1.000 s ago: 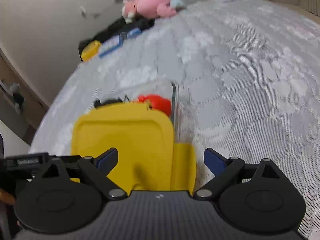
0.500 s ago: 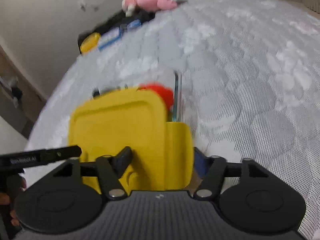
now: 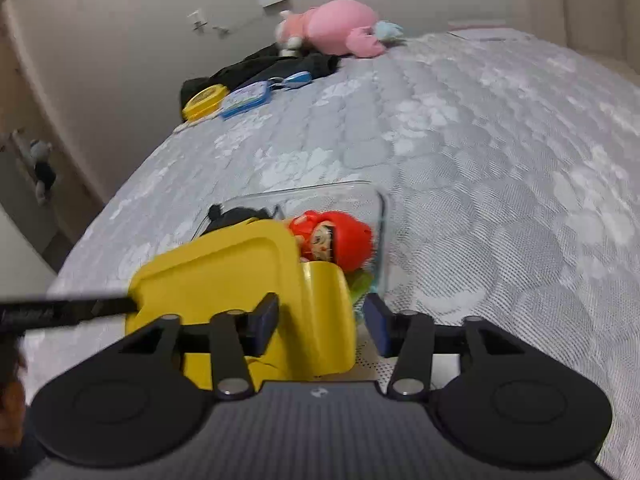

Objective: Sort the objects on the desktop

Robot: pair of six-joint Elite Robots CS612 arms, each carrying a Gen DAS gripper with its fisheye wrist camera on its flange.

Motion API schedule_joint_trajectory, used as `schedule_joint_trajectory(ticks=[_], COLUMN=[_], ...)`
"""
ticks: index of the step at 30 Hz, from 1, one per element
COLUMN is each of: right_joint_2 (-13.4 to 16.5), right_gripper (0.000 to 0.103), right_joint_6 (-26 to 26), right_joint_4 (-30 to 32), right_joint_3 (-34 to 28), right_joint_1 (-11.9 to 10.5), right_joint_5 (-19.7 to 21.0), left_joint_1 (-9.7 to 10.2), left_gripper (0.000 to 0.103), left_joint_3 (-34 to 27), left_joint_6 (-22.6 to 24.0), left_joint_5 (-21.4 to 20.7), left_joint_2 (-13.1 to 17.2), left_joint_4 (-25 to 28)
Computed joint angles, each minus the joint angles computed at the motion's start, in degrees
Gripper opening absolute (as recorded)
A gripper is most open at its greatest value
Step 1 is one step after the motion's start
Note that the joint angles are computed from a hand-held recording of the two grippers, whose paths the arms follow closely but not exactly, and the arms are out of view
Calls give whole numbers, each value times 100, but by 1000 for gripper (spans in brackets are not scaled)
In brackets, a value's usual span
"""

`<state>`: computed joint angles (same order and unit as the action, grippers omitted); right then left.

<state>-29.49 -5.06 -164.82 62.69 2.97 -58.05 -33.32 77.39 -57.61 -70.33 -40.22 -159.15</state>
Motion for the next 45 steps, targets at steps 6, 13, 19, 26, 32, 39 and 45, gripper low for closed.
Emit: schedule_joint_trajectory(ticks=[6,13,19,26,32,39,45], right_joint_2=[-59,-64,-82,-137,-8,228,418], right_gripper=[77,73,55,52,53,54,59], right_joint_6=[636,176,-188,293,716,1131,1269], right_joint_4=[-243,546,374,-520,-820,-747,-586], right_joint_3=[139,58,144,350,129,-305,-604], right_joint_1=[-92,-56,50,-30,-53,-74,-66], right_joint_5=[169,430,42,238,164,161,259], left_joint_1=[282,415,380,231,186,313,374], left_gripper=[91,92,87,87,87,88,90], left_joint_3=[318,-100,-37,15,-511,-1110,-1134], left_joint_6=[-1162,-1243,-999,-311,439,800,931], left_joint_5=[-1505,-2052,-1782,-1091,-718,-969,-1158], left_joint_2=[-69,347,413,397,570,937,970], left_joint_4=[-308,-578,-1340,-2175,-1775,-1833,-1971])
